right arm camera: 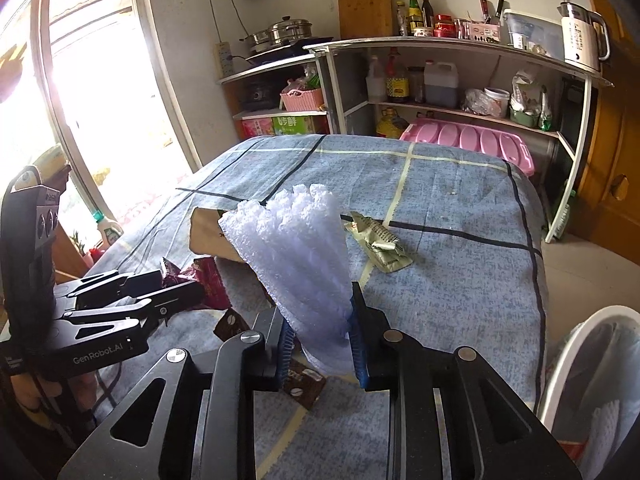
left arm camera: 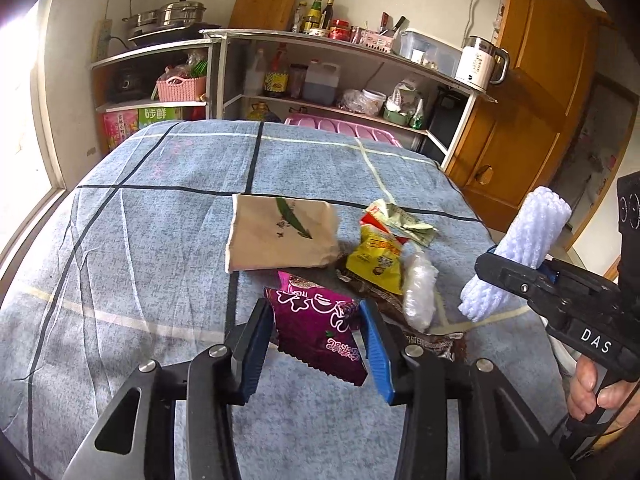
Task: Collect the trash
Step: 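Grasp another white foam net with the right gripper while the left gripper grasps the pink snack bag, then carry the foam net and pink bag over the bin and open both grippers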
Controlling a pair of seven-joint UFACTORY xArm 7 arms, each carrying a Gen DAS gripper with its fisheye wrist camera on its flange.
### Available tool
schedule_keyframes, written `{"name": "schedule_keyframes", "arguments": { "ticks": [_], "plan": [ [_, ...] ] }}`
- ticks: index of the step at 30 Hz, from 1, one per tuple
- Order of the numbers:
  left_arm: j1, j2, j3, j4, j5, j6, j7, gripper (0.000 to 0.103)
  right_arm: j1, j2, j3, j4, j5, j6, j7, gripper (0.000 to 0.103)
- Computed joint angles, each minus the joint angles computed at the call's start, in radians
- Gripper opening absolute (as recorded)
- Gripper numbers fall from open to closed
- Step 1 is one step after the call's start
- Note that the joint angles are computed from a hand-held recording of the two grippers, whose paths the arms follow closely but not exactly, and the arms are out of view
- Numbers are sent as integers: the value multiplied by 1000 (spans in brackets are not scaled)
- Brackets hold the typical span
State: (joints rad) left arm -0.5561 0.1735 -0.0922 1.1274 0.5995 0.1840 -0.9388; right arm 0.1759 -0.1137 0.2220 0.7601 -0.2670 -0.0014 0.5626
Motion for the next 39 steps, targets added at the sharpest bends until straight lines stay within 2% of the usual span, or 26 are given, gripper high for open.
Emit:
{"name": "schedule_keyframes", "arguments": {
  "ticks": [1, 3, 6, 9, 11, 13, 15, 19, 26, 31, 39],
  "plan": [
    [-4, -6, 0, -4, 6, -3, -3, 45, 19, -10, -14, -12, 24, -6, -15, 25],
    [-11, -15, -4, -7, 18, -2, -12, 45, -13, -36, 15, -30, 1, 0, 19, 25],
    [-18, -32, -10, -12, 41, -3, -32, 45, 35, -68, -23, -63, 66, -5, -20, 25],
    [-26, -46, -12, -6, 96, 20, -83, 45, 5, -103, 5, -89, 74, -7, -8, 25],
    [-19, -61, -22, -13, 118, 15, -105, 45, 48, -124, -33, -107, 118, -7, -43, 25],
    [-22, -73, -24, -9, 180, 36, -159, 45, 27, -149, -14, -124, 126, -7, -41, 25],
    [-14, -81, -35, -4, 221, 54, -196, 45, 64, -164, -48, -139, 167, -10, -65, 25],
    [9, -95, -67, -8, 203, 52, -180, 45, 31, -206, -15, -168, 182, -9, -65, 25],
    [-10, -80, -99, 32, 235, 55, -179, 45, 13, -292, -18, -233, 211, 7, -60, 26],
    [-62, -31, -104, 93, 234, 58, -146, 45, -7, -388, -27, -296, 221, 39, -52, 26],
    [-170, 74, -82, 220, 172, 69, -40, 45, -64, -566, -42, -400, 224, 108, -39, 26]
  ]
}}
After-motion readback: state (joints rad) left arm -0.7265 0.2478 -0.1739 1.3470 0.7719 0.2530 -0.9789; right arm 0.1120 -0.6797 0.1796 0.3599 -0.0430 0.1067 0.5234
